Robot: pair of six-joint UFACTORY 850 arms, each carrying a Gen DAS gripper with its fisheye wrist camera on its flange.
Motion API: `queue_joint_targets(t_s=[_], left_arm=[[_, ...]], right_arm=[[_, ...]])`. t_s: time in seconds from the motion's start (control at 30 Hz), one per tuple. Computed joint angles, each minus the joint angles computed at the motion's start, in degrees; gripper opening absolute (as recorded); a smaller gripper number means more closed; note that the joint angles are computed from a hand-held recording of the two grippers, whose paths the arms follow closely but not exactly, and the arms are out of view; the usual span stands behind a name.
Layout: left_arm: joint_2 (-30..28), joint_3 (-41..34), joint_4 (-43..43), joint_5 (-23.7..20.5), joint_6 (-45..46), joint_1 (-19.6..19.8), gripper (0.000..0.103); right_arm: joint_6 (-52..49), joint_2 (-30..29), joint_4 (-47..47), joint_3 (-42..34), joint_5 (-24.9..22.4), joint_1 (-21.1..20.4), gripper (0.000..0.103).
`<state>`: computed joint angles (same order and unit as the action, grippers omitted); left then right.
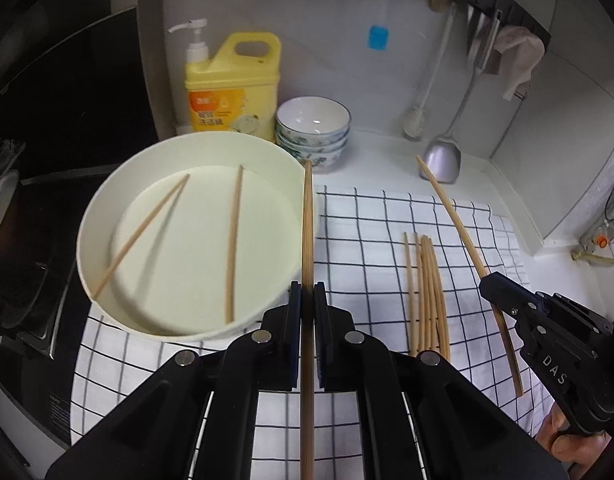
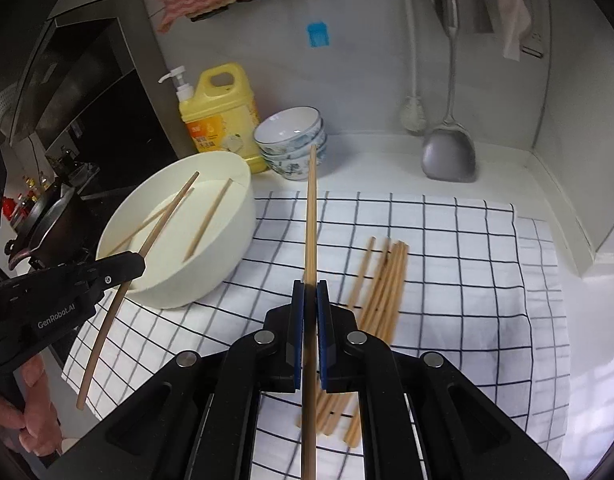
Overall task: Organize utensils
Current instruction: 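Lift and carry both held chopsticks into the white basin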
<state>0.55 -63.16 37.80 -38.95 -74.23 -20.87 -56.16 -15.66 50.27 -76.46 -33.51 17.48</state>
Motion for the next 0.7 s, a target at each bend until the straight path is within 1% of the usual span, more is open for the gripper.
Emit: queue_joint_targets(t_s=[0.07, 0.17, 0.2, 0.27, 0.33, 0.43, 0.57, 0.7], left_arm=[[1.84, 1.23, 0.37, 0.32, 1.67, 2.15, 0.007], [3.87, 3.24, -1.28, 2.53, 8.16, 7.40, 0.007], [4.16, 3.64, -2.72, 3.02, 10.98, 9.06, 0.007], [4.99, 4.84, -6.50, 5.71, 17.98, 13.24, 0.007], [5.07, 5.50, -8.69, 7.50, 23.55, 16.49, 0.007], [3.85, 5.82, -16.74, 10.53, 34.74, 21.14, 0.007], [1.44, 5.39, -25.73, 12.05, 46.19, 24.89, 0.007], [-0.93, 4.59, -31.89, 12.33, 53.05, 26.79, 0.007]], right_arm=[[1.73, -0.25, 0.48, -0.80, 0.48, 2.17, 0.006], [6.66, -1.33, -1.64, -2.31, 3.17, 6.15, 0.006], [9.36, -2.12, -2.81, -3.29, 3.51, 7.33, 0.006], [13.91, -3.73, -4.64, -5.03, 4.29, 9.50, 0.006], [19.71, -5.50, -8.64, -7.16, 5.36, 12.02, 0.006], [27.02, -7.86, -13.15, -9.94, 6.46, 14.66, 0.006], [35.34, -11.53, -18.91, -14.15, 6.38, 17.13, 0.006], [40.41, -14.52, -23.01, -17.63, 5.05, 18.26, 0.006]])
